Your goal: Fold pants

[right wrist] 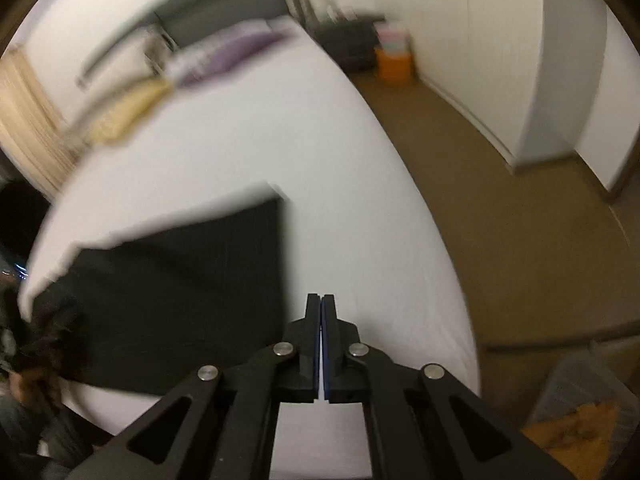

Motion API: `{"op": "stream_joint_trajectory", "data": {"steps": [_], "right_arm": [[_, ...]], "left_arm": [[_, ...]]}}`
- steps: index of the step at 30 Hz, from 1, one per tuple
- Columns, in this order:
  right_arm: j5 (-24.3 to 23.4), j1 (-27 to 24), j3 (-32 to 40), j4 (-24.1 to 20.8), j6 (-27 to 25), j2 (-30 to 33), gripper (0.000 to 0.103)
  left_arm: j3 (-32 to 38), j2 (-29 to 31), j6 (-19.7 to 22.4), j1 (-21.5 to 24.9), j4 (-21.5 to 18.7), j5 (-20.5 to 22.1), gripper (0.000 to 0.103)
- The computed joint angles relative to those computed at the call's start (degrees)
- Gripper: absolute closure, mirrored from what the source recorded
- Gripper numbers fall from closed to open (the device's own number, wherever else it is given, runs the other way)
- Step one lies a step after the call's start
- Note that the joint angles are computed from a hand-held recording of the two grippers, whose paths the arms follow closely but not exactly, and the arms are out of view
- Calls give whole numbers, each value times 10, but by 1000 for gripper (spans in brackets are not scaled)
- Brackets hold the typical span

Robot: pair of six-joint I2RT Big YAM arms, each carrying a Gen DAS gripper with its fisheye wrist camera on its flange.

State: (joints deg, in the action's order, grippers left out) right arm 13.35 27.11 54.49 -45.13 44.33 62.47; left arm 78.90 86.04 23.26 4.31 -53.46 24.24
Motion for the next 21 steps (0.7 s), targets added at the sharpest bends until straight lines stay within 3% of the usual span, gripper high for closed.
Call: {"op": "stream_joint_trajectory", "data": {"steps": [2, 5, 9, 11, 12, 14, 15, 19, 21], "right_arm": [[-27, 19, 41, 43, -49, 23, 97], [-141, 40, 139, 90, -107, 135, 91], [-244, 63, 322, 73, -167, 335, 90], [-284, 67, 402, 57, -161, 414, 90], [-291, 71, 445, 36, -173, 454, 90], [-259, 74, 504, -24, -192, 510, 91], [-260, 66, 495, -14, -177, 513, 103], [-230, 33, 372, 57, -118, 442, 103], [-188, 24, 344, 49, -98, 416, 103]], "left_arm": [[6, -5, 1, 18, 3, 1, 7], [32, 8, -4, 55, 3, 3, 7], [83, 53, -22, 100, 6, -25, 7], [113, 80, -23, 115, -4, -32, 7], [128, 95, -20, 120, -8, -44, 7], [148, 118, -20, 131, -13, -62, 7], [155, 127, -19, 136, -18, -61, 7], [153, 139, -14, 154, -19, -61, 7], [147, 134, -6, 161, -19, -50, 7]]}}
